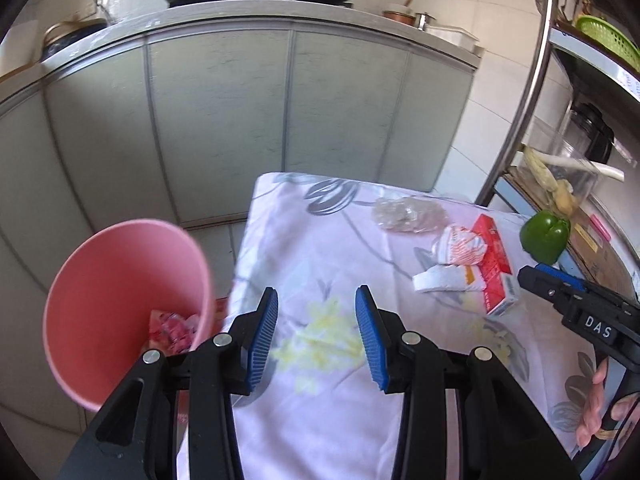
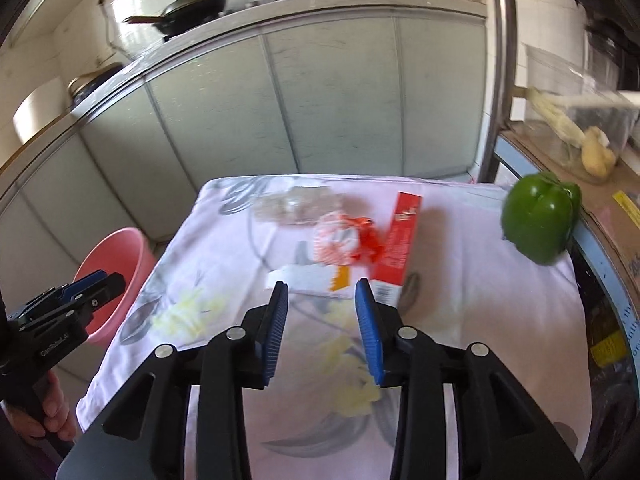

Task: Collect trash
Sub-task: 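Move both open tools back over the table trash, then grasp the clear plastic wrap with the left tool while the right tool grasps the red box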

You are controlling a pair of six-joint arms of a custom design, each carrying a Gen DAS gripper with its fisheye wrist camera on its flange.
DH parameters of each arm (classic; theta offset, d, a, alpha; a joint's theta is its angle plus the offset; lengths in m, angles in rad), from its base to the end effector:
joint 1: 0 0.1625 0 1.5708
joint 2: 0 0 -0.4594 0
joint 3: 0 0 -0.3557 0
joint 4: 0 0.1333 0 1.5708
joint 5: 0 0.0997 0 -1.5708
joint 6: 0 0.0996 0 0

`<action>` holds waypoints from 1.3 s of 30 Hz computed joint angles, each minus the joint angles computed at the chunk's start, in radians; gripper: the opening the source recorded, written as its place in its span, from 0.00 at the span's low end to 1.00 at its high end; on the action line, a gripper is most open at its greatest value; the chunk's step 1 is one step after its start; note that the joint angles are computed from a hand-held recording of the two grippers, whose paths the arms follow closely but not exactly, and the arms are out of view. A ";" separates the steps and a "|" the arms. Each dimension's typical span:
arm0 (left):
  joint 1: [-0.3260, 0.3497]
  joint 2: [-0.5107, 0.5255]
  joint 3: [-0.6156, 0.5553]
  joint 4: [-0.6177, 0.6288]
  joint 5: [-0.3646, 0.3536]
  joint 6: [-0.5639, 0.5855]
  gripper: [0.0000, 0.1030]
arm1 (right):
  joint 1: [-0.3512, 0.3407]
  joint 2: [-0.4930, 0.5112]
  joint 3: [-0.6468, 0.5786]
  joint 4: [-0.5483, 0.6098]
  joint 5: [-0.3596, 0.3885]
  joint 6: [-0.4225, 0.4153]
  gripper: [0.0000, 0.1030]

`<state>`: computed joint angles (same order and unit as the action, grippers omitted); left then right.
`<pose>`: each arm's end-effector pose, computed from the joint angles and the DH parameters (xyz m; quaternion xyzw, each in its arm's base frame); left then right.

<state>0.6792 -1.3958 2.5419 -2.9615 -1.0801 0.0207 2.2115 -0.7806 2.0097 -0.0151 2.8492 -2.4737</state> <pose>-0.1549 -0.3567 0.2297 0.3975 0.8774 -0.2090 0.1687 0.2469 -0.2677 0.0889 -0.1166 -0.7883 0.4703 0.3792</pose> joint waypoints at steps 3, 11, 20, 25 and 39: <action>0.022 0.059 -0.044 -0.001 -0.060 0.007 0.39 | -0.022 -0.019 0.017 -0.023 -0.005 -0.028 0.35; 0.050 0.251 -0.162 -0.041 -0.158 0.027 0.40 | -0.074 -0.040 0.031 -0.031 -0.003 -0.037 0.45; 0.084 0.417 -0.271 -0.078 -0.186 0.093 0.43 | -0.133 -0.051 0.029 -0.024 -0.034 -0.049 0.47; 0.106 0.481 -0.315 -0.076 -0.187 0.093 0.44 | -0.164 -0.051 0.037 -0.015 -0.047 -0.026 0.47; 0.117 0.506 -0.256 -0.187 -0.223 0.155 0.11 | -0.206 -0.078 0.083 -0.088 -0.083 -0.066 0.47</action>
<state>0.7958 -0.8898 2.2863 -3.1486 -1.3032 0.1754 2.0059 -0.8586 2.0930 -0.1033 2.7659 -2.5395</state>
